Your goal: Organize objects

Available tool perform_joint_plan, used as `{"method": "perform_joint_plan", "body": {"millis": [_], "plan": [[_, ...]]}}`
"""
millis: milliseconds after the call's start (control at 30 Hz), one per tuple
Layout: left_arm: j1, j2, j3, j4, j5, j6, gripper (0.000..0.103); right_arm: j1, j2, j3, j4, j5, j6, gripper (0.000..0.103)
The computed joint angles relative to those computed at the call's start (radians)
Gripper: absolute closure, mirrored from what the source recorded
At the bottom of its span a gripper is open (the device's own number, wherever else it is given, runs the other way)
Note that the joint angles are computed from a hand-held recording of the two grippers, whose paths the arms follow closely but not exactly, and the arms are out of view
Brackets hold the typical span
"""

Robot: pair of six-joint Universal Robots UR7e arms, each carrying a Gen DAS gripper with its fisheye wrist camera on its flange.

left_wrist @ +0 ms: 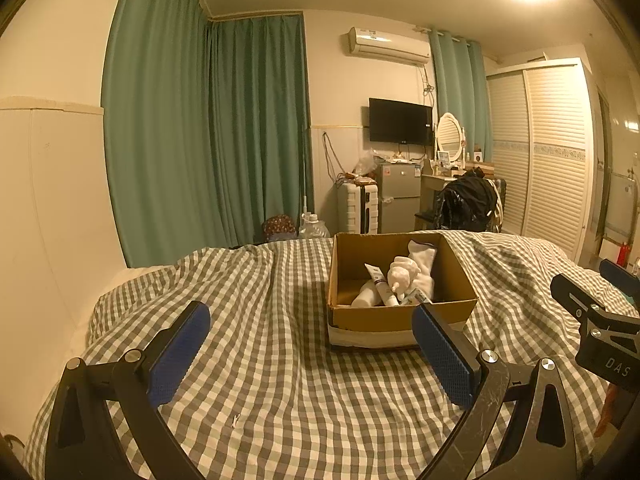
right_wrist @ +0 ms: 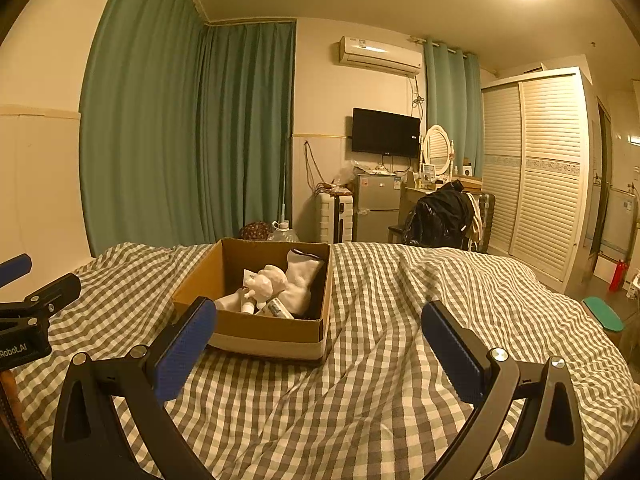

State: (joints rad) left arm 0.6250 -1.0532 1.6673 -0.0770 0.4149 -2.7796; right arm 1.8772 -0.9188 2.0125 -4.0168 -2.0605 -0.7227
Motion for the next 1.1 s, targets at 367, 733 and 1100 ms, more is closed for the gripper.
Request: {"method": "perform_joint_plan", "body": {"millis": [367,733,1100], "plan": [[-0.006,0.008,-0.002,0.002,-0.010,0.003,0.000,0.003,0.006,-0.002,-0.001,-0.003,0.005,0.000],[-0.010,0.003,0.009,-0.020,-0.016,0.019,0.000,0.007,0.014,-0.008,0.012,-0.011,0.005,0.000],[-0.007,0.014,-0.004,0.009,-0.013,0.008,0.000,0.009,0.018,-0.010,0.014,-0.015,0.003,0.000]]}}
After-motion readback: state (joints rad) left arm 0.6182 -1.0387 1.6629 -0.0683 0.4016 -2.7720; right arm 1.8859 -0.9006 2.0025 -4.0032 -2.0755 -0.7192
